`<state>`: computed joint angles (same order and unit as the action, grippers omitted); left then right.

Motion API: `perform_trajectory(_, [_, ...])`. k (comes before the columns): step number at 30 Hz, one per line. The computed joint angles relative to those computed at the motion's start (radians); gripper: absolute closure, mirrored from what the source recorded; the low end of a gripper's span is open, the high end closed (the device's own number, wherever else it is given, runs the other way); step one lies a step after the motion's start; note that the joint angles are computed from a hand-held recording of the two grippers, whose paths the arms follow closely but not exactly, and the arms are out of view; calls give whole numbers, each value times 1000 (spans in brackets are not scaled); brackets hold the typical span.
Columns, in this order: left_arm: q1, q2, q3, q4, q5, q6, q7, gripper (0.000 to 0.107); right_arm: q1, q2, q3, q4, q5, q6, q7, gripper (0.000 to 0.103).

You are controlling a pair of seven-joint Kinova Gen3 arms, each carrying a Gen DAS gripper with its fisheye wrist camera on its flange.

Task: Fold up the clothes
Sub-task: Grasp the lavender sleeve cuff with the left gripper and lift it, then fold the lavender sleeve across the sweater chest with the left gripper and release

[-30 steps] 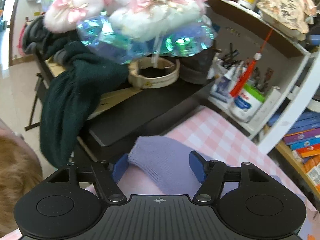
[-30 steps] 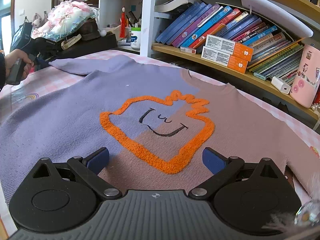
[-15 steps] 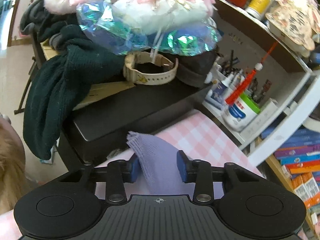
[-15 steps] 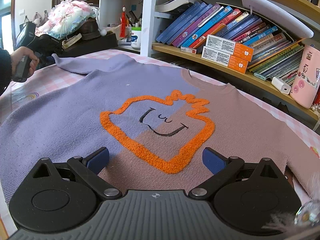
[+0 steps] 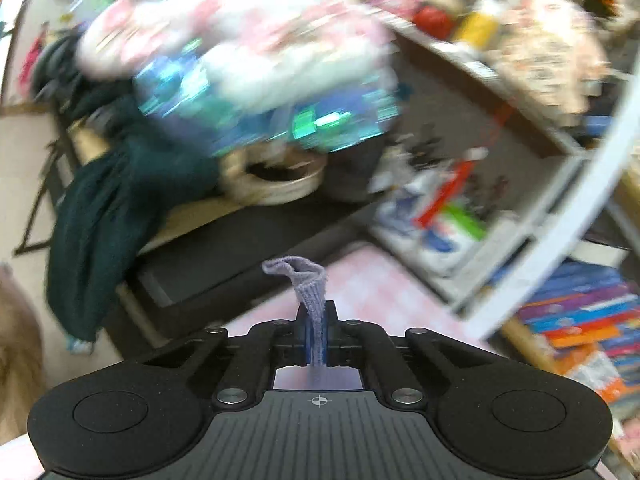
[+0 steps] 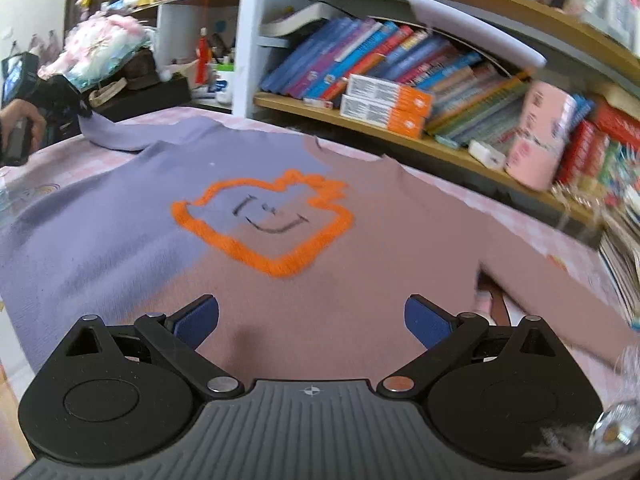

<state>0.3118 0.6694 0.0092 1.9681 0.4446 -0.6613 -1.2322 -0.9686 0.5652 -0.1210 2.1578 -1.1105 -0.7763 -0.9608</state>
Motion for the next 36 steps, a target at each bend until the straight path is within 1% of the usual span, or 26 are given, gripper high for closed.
perform_trajectory(3, [24,-57,23,3,-72,-30,-26,105,8,3,-2,10,16,-1,-26,3])
perform_trajectory(5, [51,-83,36,-27,-96,-22,-65,105,21,10,-5,13,59,3,-53,3])
perform_trajectory(8, [105,-92,49,-114,-104,32,-142,104,51,15,-7,20,146,32,-113,3])
perform_trajectory(10, [143,-81,50,-189,-100,89,-200,104,39,18,9,18,155,37,-119,3])
perform_trajectory(14, [203,-11,55,-358,-98,205,-276,104,18,23,31,9,144,48,-109,3])
perform_trajectory(19, [210,94,119,-512,-179,274,-234,104,33,23,28,17,180,53,-156,3])
perform_trajectory(22, [239,152,125,-600,-214,337,-220,104,37,24,30,23,202,51,-186,3])
perform_trajectory(26, [267,225,141,-710,-257,431,-194,104,26,25,40,23,205,51,-188,3])
perform_trajectory(30, [299,299,140,-829,-286,569,-169,104,26,26,41,25,216,50,-198,3])
perform_trajectory(33, [311,349,153,-913,-318,676,-161,103,26,26,42,27,222,50,-205,3])
perform_trajectory(34, [313,362,158,-938,-326,707,-158,101,26,26,43,26,223,50,-206,3])
perform_trajectory(36, [300,381,196,-976,-345,762,-169,90,26,26,44,26,225,50,-209,3])
